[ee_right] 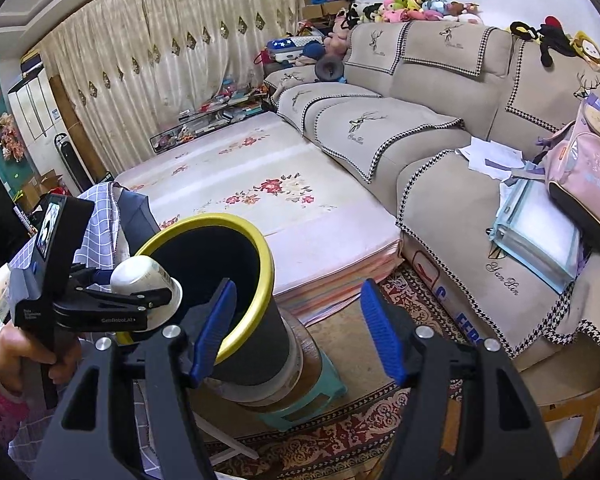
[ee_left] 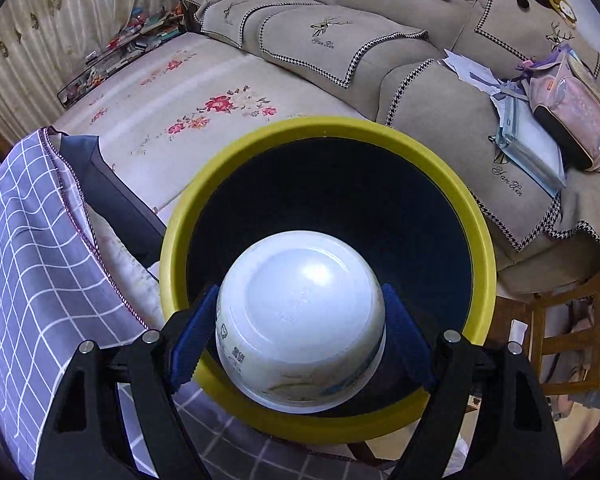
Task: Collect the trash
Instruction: 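Carry the white cup over the yellow bin and open the left gripper, then grasp the red snack bag with the right gripper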
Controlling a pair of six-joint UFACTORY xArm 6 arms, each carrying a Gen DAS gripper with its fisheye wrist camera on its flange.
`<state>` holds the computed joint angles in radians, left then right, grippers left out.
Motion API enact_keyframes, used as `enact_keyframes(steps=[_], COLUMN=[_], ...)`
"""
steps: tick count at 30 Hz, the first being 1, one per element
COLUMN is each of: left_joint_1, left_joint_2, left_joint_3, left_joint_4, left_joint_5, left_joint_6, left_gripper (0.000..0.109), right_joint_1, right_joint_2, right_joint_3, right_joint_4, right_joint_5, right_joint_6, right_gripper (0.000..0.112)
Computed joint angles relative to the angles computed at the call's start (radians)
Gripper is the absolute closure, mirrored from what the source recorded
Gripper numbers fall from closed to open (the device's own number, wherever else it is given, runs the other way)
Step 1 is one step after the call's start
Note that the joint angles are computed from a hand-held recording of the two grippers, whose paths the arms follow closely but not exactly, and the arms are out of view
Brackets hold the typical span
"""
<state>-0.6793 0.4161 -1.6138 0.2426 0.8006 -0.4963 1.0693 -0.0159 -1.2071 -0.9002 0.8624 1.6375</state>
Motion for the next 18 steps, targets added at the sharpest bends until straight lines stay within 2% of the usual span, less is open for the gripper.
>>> enact_keyframes(steps=[4, 9, 13, 18], left_joint_1=[-0.003, -0.009, -0.017, -0.015], left_joint_2=[-0.016, -0.069, -0.185, -0.435], left_joint_3=[0.02, 0.072, 0.185, 0.412], left_joint_4=[0.016, 0.028, 0.113, 0.195], left_joint_5=[-0.016, -0.034, -0.064, -0.09], left_joint_6=[-0.017, -0.05, -0.129, -0.283], left_gripper=[0.014, 0.014, 0.014, 0.013], right_joint_1=[0.005, 0.016, 0.019, 0.02], right_joint_2=[0.0, -0.009, -0.008, 0.032], right_joint_3=[0.001, 0.009, 0.01, -0.021], right_joint_4=[-0.003, -0.008, -0.006, 0.024], right_joint_5=[0.004, 0.011, 0.022, 0.011], right_joint_6=[0.012, 0.02, 0.021, -0.013], right_gripper=[0.05, 0.049, 0.047, 0.047])
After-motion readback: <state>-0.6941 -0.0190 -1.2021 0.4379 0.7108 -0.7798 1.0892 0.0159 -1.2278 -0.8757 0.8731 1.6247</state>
